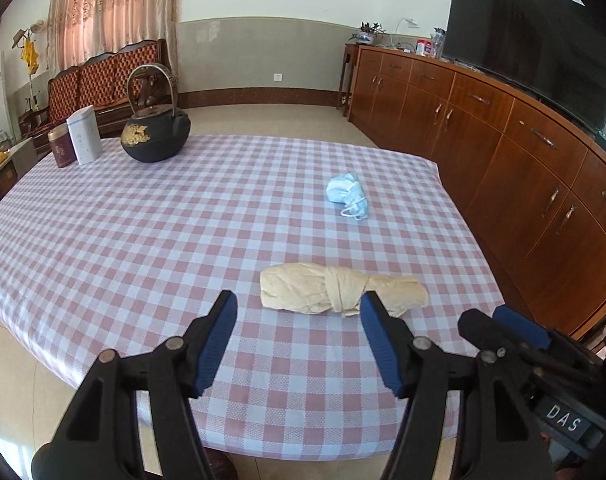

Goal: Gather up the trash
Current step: 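Move both tools back over the table toward the beige cloth, then grasp the beige cloth with the right tool while the left tool grasps the blue face mask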

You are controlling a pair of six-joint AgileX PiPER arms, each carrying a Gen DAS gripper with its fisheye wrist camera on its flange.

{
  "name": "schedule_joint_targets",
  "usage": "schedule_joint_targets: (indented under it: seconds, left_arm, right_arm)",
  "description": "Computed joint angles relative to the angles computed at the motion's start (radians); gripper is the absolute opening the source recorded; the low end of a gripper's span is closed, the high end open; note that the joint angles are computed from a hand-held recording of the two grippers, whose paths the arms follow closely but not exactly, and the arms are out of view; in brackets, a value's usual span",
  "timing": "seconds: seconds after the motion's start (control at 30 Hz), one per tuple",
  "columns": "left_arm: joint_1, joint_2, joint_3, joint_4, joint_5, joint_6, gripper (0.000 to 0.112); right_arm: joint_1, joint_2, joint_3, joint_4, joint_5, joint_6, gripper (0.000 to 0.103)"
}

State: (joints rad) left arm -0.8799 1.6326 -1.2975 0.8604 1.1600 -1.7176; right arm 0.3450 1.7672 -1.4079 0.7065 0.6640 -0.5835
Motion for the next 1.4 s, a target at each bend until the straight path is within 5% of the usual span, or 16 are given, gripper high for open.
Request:
schedule_joint_targets:
  seconds: [0.47, 0.9, 1.4]
  left_arm:
    - [0.097, -0.064, 0.114, -0.019, -0.065, -0.014, 0.065]
    - [0.183, -0.058, 0.147, -0.046, -0.158, 0.017, 0.065]
    - [0.248, 0.066, 0.020, -0.081, -0.258, 0.133, 0.065]
  right_arm:
    - [0.109, 0.224, -0.243, -0.082, 0.039, 0.117, 0.065]
    - [0.204, 0.382, -0.441, -0.390, 0.030, 0.343, 0.073]
    - [0.074, 0.527, -0.703, -0.470, 0.111, 0.475, 0.073]
